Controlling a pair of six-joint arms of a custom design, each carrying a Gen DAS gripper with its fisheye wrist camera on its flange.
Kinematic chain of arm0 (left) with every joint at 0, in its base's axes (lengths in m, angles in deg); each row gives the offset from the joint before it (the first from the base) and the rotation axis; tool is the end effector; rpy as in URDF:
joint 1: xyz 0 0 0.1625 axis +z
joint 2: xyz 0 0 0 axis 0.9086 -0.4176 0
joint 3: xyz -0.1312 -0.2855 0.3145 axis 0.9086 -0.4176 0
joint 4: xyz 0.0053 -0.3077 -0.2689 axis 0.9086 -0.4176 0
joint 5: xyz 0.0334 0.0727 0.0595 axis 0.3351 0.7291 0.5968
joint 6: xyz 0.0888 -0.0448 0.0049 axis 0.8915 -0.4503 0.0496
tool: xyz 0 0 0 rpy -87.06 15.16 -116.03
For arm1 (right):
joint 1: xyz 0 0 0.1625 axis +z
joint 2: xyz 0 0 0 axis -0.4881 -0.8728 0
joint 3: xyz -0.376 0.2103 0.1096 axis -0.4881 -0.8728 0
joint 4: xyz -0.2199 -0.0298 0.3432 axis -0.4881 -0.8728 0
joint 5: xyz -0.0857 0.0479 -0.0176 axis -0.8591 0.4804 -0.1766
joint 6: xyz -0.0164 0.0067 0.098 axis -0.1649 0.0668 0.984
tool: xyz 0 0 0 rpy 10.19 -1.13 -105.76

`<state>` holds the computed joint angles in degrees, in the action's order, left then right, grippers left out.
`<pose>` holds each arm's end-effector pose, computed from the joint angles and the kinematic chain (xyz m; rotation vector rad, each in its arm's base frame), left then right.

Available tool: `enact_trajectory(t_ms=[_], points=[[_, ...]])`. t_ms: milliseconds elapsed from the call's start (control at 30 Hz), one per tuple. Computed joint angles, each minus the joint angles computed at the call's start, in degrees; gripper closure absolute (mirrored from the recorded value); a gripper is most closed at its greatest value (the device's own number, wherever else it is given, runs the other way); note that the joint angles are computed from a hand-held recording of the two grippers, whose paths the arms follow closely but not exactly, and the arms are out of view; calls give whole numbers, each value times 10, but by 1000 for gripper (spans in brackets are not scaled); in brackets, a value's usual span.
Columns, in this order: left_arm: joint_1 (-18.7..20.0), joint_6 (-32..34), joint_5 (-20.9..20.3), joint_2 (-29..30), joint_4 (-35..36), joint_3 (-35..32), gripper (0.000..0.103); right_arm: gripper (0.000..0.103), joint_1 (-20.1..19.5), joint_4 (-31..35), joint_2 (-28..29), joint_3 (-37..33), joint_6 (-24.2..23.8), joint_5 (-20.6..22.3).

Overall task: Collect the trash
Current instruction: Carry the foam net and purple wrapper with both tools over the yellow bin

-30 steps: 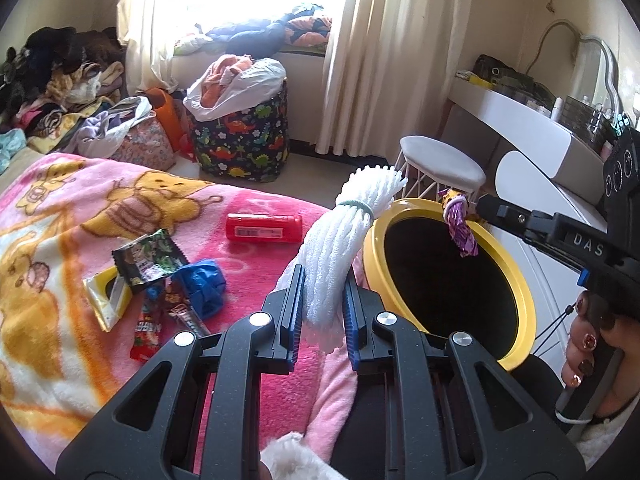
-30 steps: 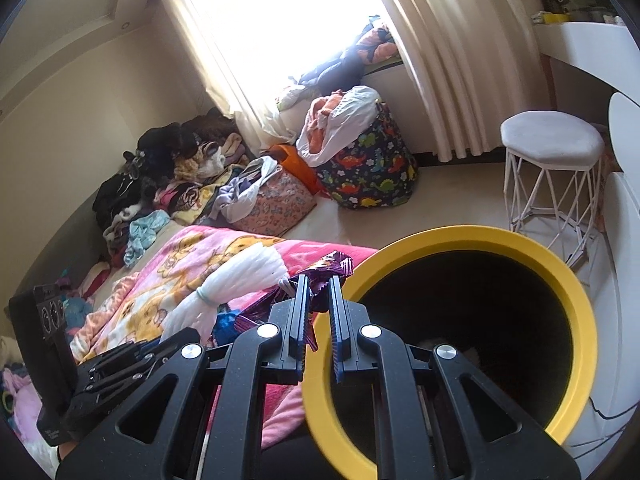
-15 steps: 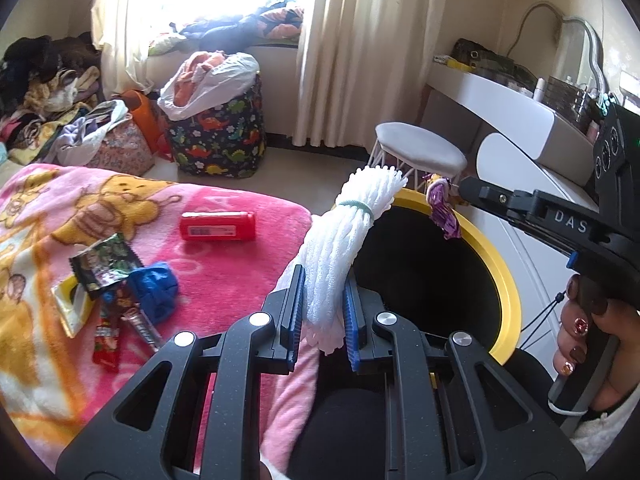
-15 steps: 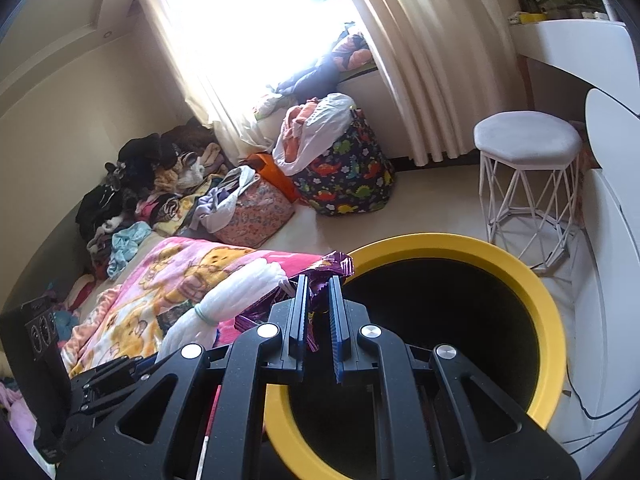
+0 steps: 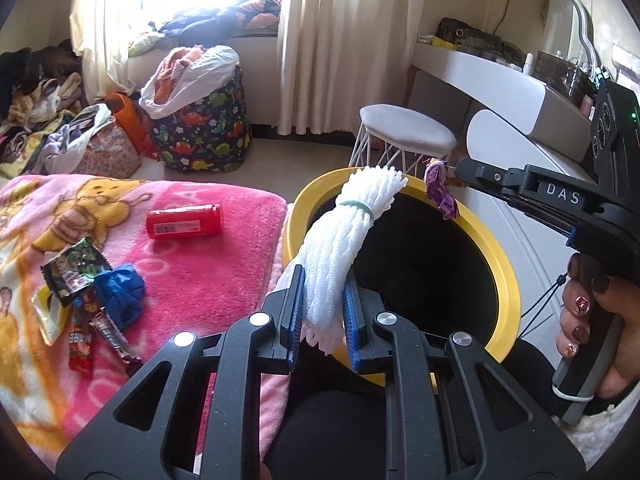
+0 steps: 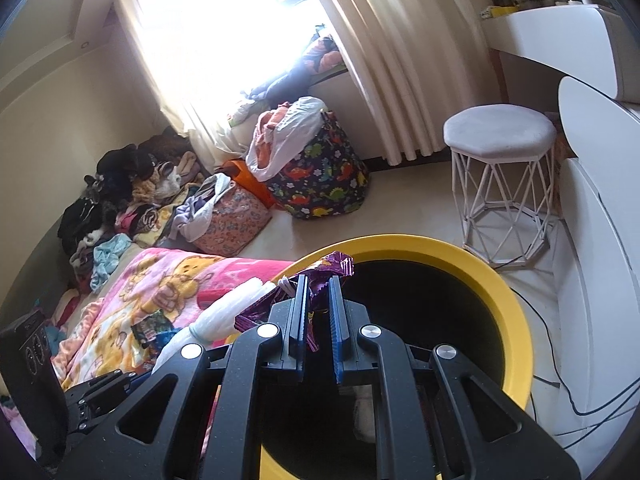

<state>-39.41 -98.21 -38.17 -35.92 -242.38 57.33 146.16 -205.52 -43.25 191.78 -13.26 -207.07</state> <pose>-0.2101 -0.3329 0.1914 0.6919 2.3794 -0.8749 0.2574 -0.3164 0.1649 0.3237 -2.5832 1.2425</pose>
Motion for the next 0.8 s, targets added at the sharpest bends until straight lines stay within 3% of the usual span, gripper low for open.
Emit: enact_trajectory(t_ms=[800], points=[[31, 53, -16, 91, -49, -38, 90, 93, -45, -6, -4, 18, 19, -19]])
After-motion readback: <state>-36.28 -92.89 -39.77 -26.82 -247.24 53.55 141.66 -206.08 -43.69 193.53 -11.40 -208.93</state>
